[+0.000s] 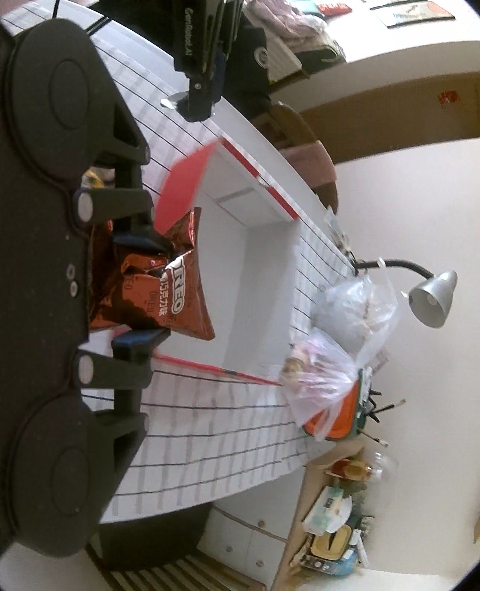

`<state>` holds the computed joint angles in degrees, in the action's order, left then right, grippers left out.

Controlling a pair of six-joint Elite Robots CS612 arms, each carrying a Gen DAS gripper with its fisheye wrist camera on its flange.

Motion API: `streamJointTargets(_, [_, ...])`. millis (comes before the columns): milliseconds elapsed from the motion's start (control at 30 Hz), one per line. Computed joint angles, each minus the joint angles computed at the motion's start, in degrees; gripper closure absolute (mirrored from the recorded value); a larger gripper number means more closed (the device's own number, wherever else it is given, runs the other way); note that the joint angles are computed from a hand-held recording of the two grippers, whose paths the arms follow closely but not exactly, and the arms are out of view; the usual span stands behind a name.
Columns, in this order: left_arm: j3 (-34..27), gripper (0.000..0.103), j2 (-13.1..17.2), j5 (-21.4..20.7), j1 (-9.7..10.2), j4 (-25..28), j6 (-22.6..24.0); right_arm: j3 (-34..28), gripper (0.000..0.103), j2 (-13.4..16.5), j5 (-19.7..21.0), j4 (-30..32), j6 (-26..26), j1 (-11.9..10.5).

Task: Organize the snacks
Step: 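Carry both held snacks over the red box and open both grippers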

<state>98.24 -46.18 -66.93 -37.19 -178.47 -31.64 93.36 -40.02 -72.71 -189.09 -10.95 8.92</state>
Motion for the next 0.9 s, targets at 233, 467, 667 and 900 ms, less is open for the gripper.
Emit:
streamJointTargets(233, [-7.54,0.079,2.98,-2.60,2.52,3.85,2.34,-7.67,0.061,3.08,-2.11,6.18,1.39,0.70])
streamJointTargets(467, [-14.84,0.079,6.70,-4.88,4.79,10.00,1.15,-14.28,0.061,6.63,-4.13,12.91,1.41,1.62])
streamJointTargets(667, [-20.04,0.079,9.69,-5.11,5.64,16.44,0.92,-18.08,0.061,9.02,-7.07,17.53,0.54,2.29])
streamJointTargets(900, [-23.89,0.079,12.03,-6.12,5.75,24.30,0.24,-18.66,0.061,9.68,-6.32,20.16,-1.94,2.50])
